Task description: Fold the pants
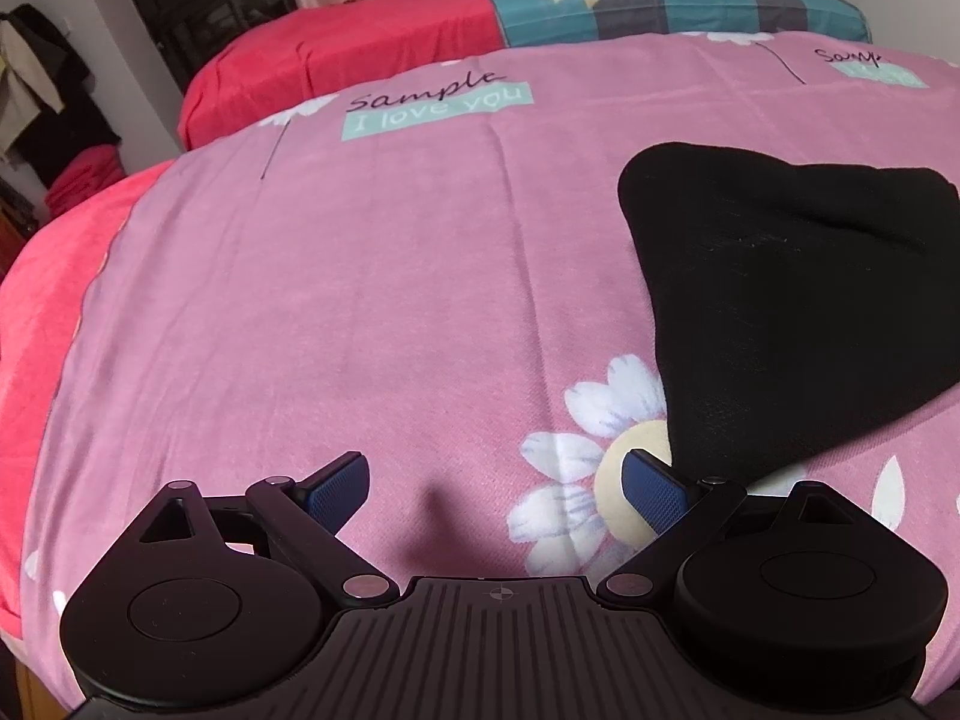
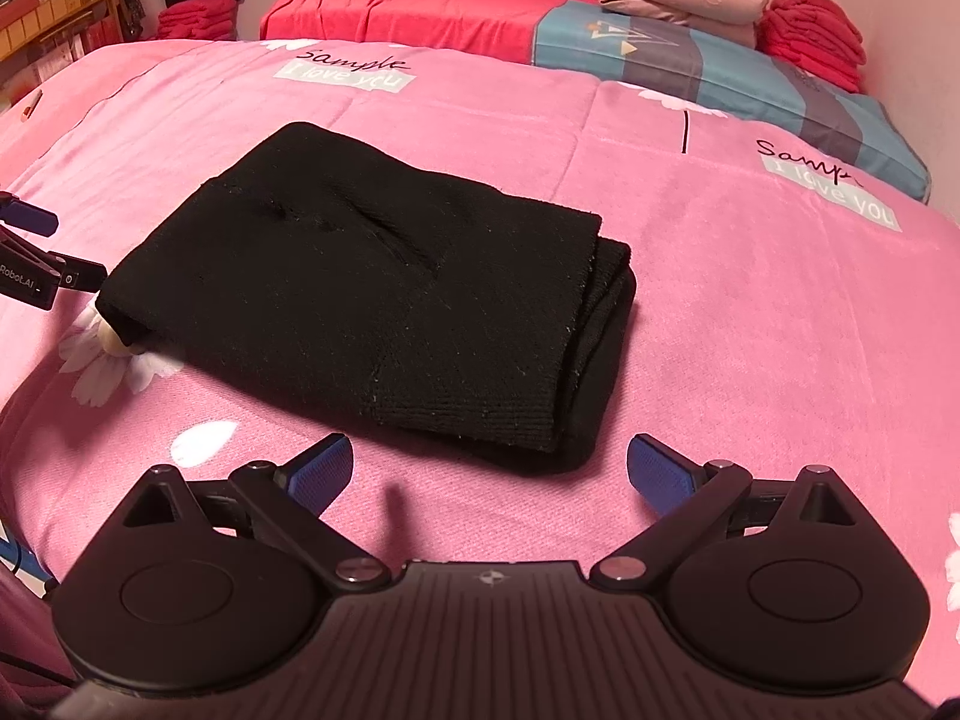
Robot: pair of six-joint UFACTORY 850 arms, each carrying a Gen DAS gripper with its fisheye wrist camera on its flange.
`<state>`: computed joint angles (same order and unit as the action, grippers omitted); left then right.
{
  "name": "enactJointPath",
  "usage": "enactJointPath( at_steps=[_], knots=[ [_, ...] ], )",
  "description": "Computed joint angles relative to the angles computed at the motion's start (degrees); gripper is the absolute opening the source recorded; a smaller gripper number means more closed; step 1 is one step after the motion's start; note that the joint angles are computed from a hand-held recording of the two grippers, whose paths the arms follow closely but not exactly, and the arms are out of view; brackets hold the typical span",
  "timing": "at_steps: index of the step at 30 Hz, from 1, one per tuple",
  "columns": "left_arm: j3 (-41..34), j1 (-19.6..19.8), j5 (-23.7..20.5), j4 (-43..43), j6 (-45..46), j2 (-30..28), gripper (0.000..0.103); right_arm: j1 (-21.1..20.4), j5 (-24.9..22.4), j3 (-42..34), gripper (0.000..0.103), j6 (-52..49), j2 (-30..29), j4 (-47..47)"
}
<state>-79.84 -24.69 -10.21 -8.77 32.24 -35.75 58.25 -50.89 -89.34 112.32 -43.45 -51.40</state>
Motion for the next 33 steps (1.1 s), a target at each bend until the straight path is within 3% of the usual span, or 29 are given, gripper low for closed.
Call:
enactJointPath(
  at_steps=[23,33],
  knots=[
    [-1.4,-0.3,-1.4,3.4,-2.2,-1.1,0.103,-1.0,1.2,-0.9,0.099,-2.9,-0.6,0.5],
    [-0.6,-0.6,0.4,7.9,-5.8,-0.9,0.103,-1.2,1.5,-1.1,0.099,-3.3,-0.8,0.7]
  ],
)
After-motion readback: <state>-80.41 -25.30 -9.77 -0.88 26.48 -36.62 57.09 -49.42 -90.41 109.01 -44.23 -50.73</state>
